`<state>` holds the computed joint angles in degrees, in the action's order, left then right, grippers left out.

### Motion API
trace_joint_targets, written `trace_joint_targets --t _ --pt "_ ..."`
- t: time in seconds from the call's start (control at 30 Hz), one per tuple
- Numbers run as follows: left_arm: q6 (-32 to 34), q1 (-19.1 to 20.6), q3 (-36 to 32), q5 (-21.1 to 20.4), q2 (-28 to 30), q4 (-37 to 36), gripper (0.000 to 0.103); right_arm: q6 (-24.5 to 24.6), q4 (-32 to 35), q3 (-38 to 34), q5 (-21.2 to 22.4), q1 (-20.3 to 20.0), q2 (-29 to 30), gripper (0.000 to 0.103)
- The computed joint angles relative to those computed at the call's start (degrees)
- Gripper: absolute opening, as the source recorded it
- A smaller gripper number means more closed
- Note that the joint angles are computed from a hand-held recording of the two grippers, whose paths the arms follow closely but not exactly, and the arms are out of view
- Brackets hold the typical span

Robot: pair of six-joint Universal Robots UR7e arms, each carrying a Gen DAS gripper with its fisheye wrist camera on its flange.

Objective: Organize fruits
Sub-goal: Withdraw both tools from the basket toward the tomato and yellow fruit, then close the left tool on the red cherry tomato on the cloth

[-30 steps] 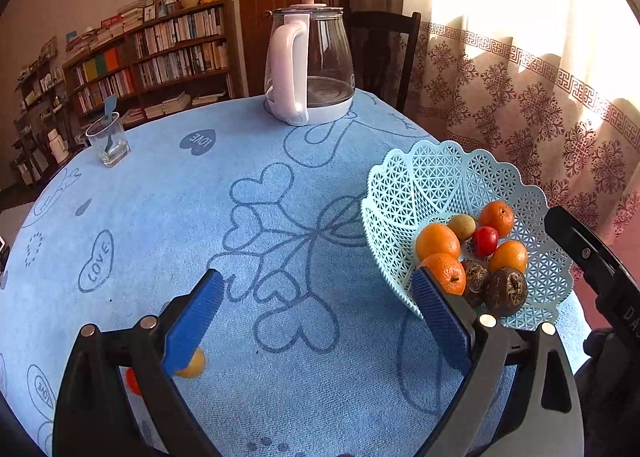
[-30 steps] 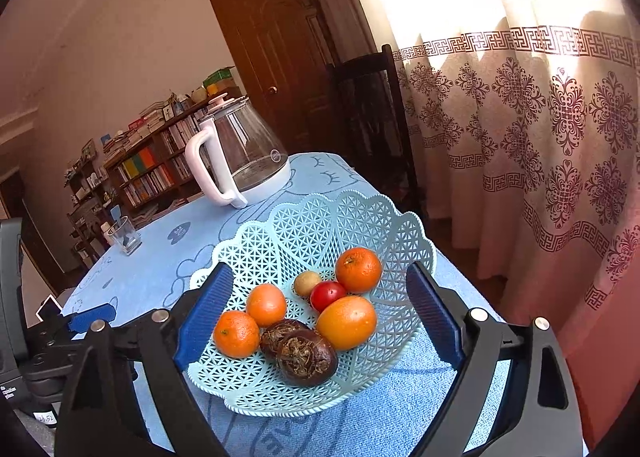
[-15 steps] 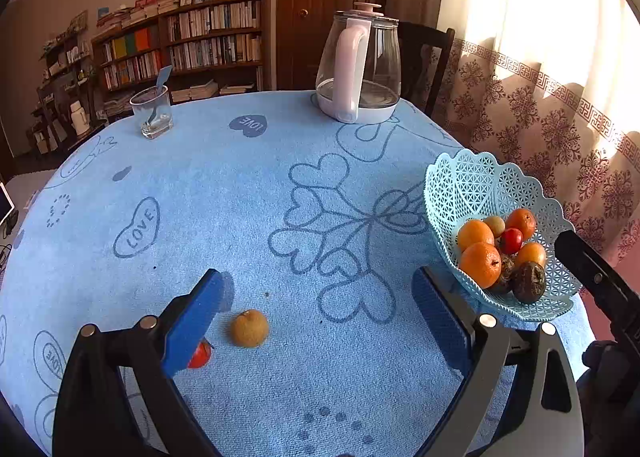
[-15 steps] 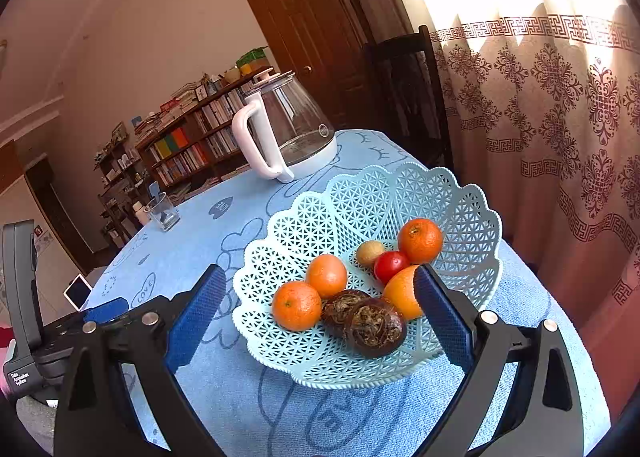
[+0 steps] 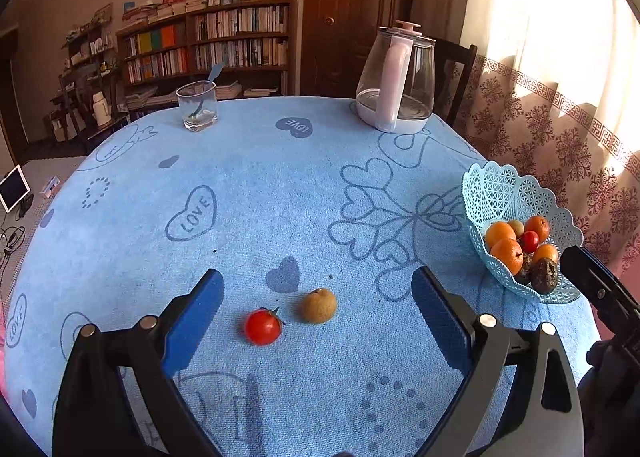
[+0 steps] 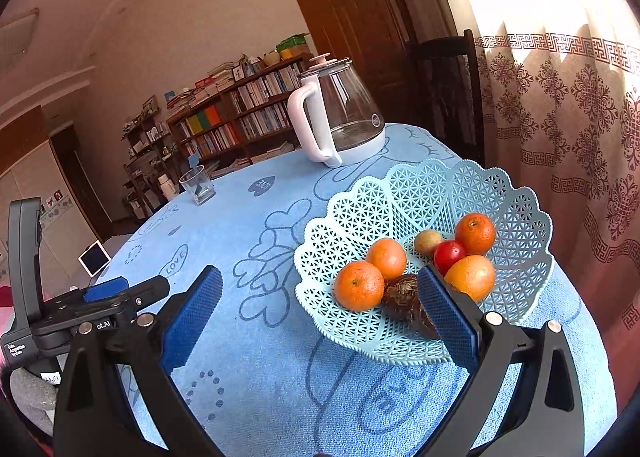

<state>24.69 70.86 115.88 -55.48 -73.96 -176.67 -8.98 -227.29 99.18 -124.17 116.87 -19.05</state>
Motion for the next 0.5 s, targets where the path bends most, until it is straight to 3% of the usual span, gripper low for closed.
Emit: trace_joint_targets --t 0.5 --pt "2.23 4.33 1.46 2.62 -3.61 -0.74 0.094 -3.06 2.9 -1.65 0.17 1.03 1.49 0.099"
